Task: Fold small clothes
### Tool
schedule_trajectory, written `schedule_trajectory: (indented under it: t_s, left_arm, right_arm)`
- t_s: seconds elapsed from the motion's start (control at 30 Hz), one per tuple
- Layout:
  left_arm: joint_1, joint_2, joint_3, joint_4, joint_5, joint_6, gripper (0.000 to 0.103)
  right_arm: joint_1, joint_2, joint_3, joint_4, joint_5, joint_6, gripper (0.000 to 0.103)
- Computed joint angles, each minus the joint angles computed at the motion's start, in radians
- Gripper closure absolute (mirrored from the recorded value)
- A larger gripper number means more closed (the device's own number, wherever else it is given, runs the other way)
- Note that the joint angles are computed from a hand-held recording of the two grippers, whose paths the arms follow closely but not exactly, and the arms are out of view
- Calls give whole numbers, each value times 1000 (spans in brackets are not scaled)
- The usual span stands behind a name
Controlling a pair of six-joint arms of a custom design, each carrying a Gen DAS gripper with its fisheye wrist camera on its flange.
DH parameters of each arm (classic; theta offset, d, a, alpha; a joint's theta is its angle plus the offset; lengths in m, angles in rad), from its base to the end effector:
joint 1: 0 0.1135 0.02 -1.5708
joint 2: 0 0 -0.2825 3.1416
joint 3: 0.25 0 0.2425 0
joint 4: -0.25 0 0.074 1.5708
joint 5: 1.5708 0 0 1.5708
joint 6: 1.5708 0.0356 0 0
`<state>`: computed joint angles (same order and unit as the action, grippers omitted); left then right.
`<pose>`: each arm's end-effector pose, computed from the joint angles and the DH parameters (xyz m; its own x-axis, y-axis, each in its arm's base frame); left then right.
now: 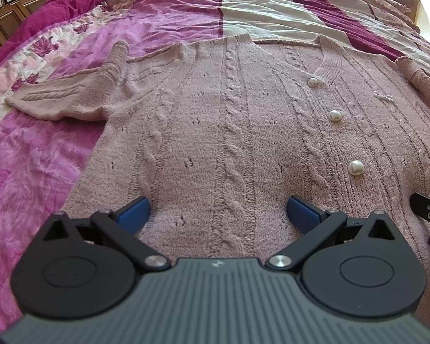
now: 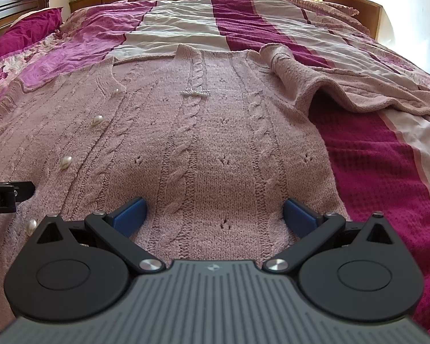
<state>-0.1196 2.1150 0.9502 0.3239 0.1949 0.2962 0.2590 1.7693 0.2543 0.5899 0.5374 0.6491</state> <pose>0.3832 -0.0530 0.0818 -0.6361 0.3649 -0.6799 0.4506 0.8909 0.0566 0.2093 0.0366 0.0757 -0.5680 0.3867 -0.7265 0.5286 0.8480 0.0380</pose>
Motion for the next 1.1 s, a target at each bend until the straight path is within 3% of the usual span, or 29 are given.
schedule_trajectory:
  t_s: [0.23, 0.53, 0.9, 1.1]
  left_arm:
    - [-2, -1, 66, -118, -4, 4, 0]
    - [-9, -15, 62, -121, -12, -4, 0]
    - [-11, -45, 125, -247, 28, -59, 0]
    - [-26, -49, 135, -270, 37, -63, 0]
  right_arm:
    - [-63, -44, 21, -67, -95, -34, 0]
    - [-122, -102, -28, -23, -198, -97, 0]
    - [-354, -294, -129, 46, -479, -89, 0]
    - [-532, -446, -146, -14, -631, -139, 0]
